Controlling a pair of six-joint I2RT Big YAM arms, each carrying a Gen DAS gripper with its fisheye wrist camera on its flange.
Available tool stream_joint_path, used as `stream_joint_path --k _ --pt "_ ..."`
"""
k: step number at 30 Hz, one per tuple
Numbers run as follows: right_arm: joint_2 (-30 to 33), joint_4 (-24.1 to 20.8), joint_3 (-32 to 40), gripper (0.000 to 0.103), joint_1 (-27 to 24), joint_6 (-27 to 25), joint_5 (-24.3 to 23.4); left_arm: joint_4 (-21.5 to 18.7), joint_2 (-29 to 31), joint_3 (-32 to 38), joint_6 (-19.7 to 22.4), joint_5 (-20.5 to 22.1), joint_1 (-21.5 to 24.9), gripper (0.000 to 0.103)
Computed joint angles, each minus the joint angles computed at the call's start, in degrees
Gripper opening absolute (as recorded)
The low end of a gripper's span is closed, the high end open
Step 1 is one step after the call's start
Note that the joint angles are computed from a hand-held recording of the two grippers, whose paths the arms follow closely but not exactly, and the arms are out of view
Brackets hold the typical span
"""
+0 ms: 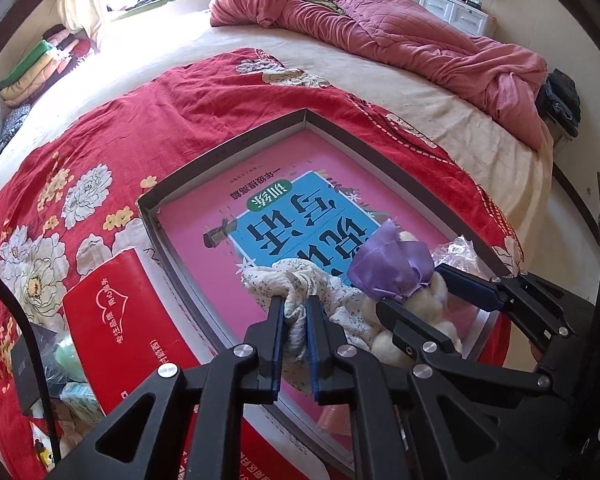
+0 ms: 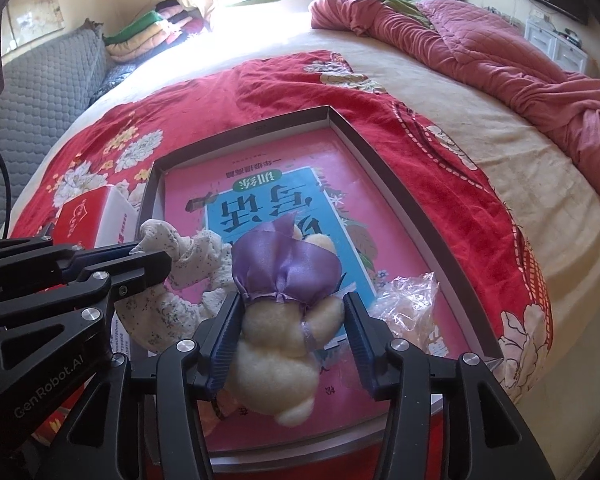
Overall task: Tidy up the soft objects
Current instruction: 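Lower the scrunchie and bunny into the tray and open both tools, then move both open tools back toward the remaining pile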
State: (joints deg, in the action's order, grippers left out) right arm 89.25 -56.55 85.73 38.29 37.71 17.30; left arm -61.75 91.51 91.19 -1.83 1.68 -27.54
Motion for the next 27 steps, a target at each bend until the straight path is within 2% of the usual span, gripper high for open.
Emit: stream_joint_path --k 3,7,12,14,16,23,27 --pt "-0.3 -0.1 -0.3 0.054 -0.1 0.3 0.1 0.1 0.0 0.0 -0.2 -0.2 0.1 0.014" --pt "-0.6 -0.9 -0.2 0.056 0.0 0.2 1.7 0.1 -0.2 0.0 -0.4 -0.4 0.3 0.026" --pt "-1.2 -1.4 0.1 0.062 0.4 0.1 4.3 0.3 -1.1 -0.2 -1.7 0.6 1.0 0.033" --pt "-1.2 -1.7 0.4 0.065 0.6 0.0 5.6 0.5 -1.7 -0.3 -1.8 1.2 1.3 0.045" --pt "-1.7 -1.3 0.3 0.066 0.6 0.3 6.3 1.1 -2.4 -0.6 -2.0 1.0 1.5 0.052" --pt "-3.8 0.5 -0.6 0.073 0.1 3.0 7.5 0.5 -4.0 -1.3 -1.9 -0.6 1.7 0.058" --pt "-5.2 2.5 -1.6 0.074 0.2 4.0 8.1 2.1 -5.6 -2.5 -2.7 1.5 2.7 0.063"
